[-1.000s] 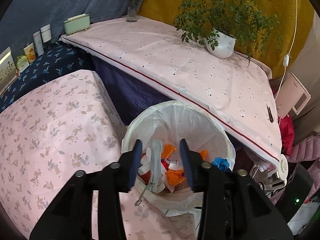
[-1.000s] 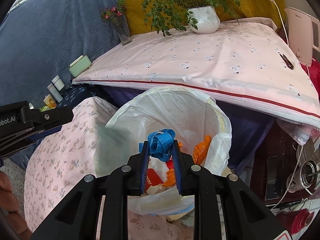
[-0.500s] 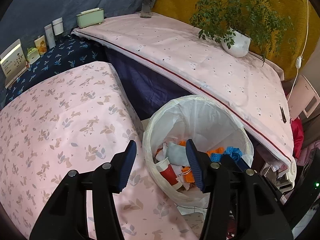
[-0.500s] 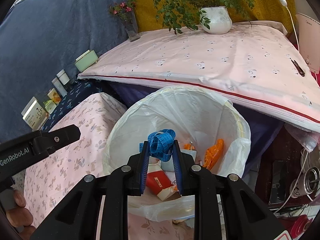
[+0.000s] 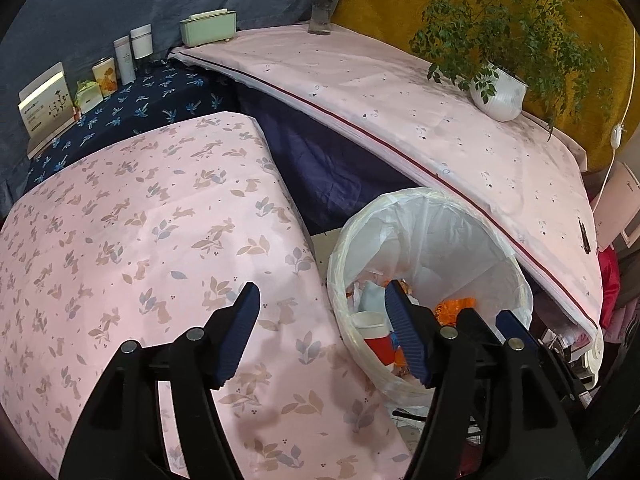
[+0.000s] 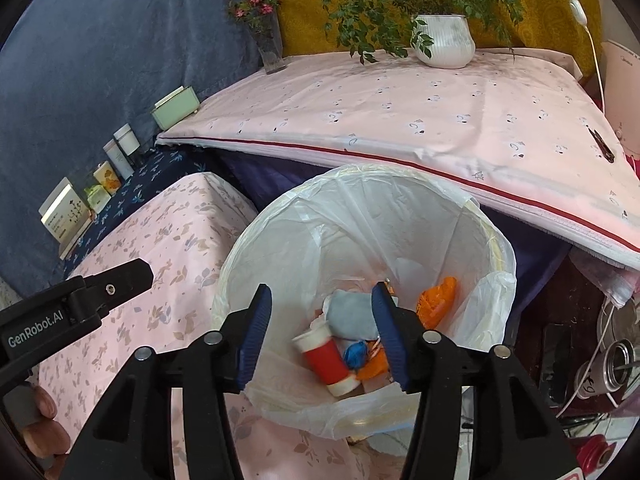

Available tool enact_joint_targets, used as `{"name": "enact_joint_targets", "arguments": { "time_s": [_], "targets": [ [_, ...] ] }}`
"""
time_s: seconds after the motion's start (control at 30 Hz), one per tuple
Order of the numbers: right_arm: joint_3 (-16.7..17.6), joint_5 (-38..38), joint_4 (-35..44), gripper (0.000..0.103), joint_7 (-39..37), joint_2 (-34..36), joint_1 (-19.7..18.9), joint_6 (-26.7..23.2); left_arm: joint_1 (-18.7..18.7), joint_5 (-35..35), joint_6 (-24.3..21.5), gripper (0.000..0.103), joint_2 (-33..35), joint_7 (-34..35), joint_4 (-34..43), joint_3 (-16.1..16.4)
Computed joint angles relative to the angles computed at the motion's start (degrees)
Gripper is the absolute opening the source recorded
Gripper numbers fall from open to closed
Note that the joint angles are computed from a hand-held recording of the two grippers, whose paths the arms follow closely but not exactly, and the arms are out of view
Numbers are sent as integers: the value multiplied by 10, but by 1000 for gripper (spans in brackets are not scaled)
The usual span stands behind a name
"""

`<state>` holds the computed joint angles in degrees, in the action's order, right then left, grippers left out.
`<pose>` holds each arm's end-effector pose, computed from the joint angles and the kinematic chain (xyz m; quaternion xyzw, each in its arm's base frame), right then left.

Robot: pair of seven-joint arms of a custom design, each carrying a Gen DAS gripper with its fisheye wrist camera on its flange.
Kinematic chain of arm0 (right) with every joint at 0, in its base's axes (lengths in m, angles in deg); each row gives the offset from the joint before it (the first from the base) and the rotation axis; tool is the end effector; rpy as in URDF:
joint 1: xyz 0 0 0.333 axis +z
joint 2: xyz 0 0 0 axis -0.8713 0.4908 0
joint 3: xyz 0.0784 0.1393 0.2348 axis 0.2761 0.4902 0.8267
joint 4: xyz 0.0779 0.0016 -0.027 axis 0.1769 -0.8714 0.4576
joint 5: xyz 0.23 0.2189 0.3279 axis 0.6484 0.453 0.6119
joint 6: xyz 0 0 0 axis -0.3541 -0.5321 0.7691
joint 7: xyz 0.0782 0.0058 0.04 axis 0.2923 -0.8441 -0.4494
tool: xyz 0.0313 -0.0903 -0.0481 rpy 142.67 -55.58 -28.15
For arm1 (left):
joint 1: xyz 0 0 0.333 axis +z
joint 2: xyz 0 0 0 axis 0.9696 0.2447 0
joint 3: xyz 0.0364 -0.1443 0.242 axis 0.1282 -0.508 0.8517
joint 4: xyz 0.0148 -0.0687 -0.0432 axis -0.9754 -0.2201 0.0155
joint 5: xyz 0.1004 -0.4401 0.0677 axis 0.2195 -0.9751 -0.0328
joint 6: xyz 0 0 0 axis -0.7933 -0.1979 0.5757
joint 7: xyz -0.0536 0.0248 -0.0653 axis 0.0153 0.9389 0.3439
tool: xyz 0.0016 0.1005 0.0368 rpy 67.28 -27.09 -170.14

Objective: Collect trash

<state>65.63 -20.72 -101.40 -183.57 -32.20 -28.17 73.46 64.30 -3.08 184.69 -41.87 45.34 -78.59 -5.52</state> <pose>0.4418 0.4069 0.3103 -0.4193 0.8229 -0.2626 0.2795 0.5391 -0.1500 0.3627 -0.5207 0.7896 -0.3009 0.1216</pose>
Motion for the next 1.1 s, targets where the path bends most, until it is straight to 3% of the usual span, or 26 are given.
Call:
{"name": "enact_joint_targets", "arguments": {
  "time_s": [0.33, 0.53, 0.7, 0.87, 0.93, 1.1],
  "targets": [
    [10, 42, 13, 72, -67, -1, 16, -44, 9, 34, 30, 68, -25, -22, -39, 7],
    [19, 62, 11, 84, -84, -13, 25, -69, 15, 53, 45, 77, -49, -36, -71, 12],
    [27, 83, 14, 85, -111, -17, 33, -92, 19, 78, 60, 87, -75, -54, -102, 15],
    [33, 89, 6, 89, -118, -24, 39, -92, 17, 92, 58, 89, -101, -65, -130, 23],
    [37, 85, 8, 97, -118, -23, 44, -109, 13, 91, 58, 90, -111, -62, -141, 30],
    [43, 81, 6, 97, -110, -23, 56, -134, 15, 103, 63, 91, -133, -74, -169, 29]
  ]
}}
